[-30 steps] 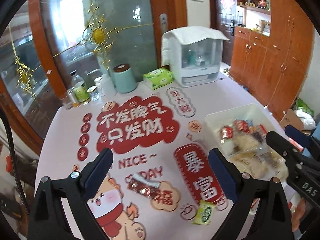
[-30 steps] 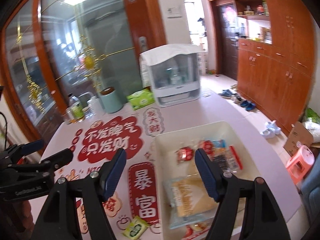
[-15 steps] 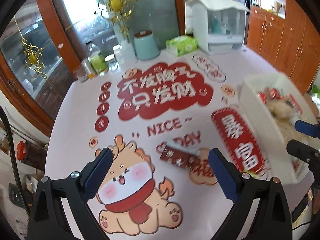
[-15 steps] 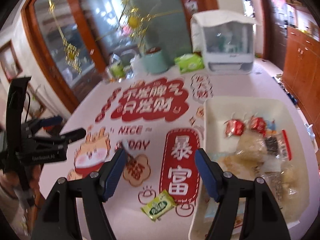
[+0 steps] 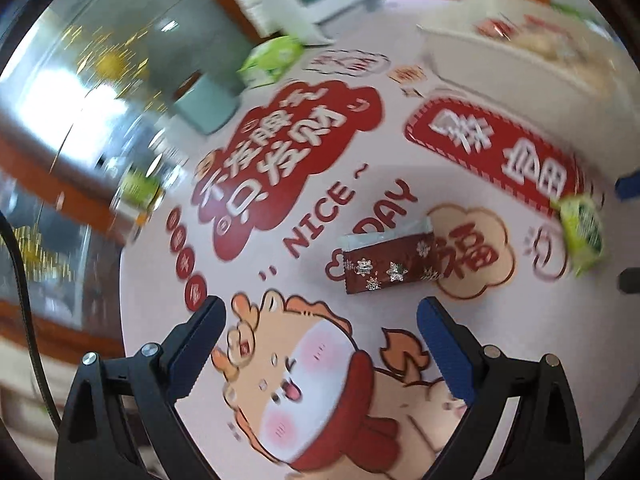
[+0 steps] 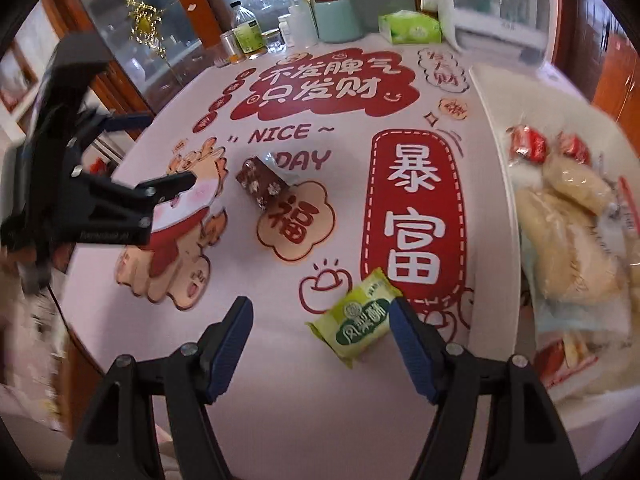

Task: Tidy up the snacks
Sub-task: 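Move both tools back over the last snacks on the tablecloth, then grasp the dark red candy with the left tool while the right tool grasps the green biscuit pack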

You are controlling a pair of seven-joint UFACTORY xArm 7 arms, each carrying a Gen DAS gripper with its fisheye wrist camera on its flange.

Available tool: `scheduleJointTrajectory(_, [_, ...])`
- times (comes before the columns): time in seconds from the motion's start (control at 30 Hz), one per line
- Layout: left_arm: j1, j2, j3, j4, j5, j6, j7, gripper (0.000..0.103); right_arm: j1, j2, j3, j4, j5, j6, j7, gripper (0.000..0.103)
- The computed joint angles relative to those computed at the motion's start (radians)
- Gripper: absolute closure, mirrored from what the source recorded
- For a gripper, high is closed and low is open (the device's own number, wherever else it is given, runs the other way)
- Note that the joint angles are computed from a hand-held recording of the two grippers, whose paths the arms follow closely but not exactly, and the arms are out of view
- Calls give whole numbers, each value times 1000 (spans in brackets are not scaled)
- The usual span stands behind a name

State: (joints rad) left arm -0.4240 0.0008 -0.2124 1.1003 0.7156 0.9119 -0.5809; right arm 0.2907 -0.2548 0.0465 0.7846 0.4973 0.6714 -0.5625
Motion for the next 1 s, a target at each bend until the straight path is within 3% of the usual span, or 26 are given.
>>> scheduleJointTrajectory(0.23, [1, 105, 29, 26, 58, -106, 249, 7, -15, 11, 25, -20, -61, 45, 159, 32])
scheduleJointTrajectory(0.37, [-11, 168, 55, 55, 90, -164, 329, 7, -30, 54, 36, -2, -104, 34, 263, 32])
scheduleJointTrajectory(0.63, [-20, 281, 103, 149, -2, -233, 454, 6, -40, 143, 56, 46, -140, 41, 393, 36])
scheduleJointTrajectory(0.77, [-9, 313, 114, 191, -105, -235, 494, 7, -31, 167, 73, 61, -203, 2, 442, 43])
scheduleJointTrajectory(0.8, [-3, 321, 115, 203, -139, -231, 503, 8, -29, 172, 76, 66, -219, -6, 453, 51])
scheduleJointTrajectory(0.87, [14, 326, 108, 214, -226, -221, 533, 16, -27, 183, 82, 74, -265, -24, 474, 65])
scheduleJointTrajectory(0.9, [27, 327, 101, 218, -279, -216, 554, 27, -26, 186, 81, 77, -269, -26, 470, 65])
scheduleJointTrajectory(0.93, [38, 327, 95, 222, -331, -208, 567, 44, -26, 189, 78, 79, -262, -28, 461, 66])
scheduleJointTrajectory(1.0, [48, 327, 94, 226, -404, -196, 563, 64, -25, 191, 76, 78, -260, -36, 449, 66])
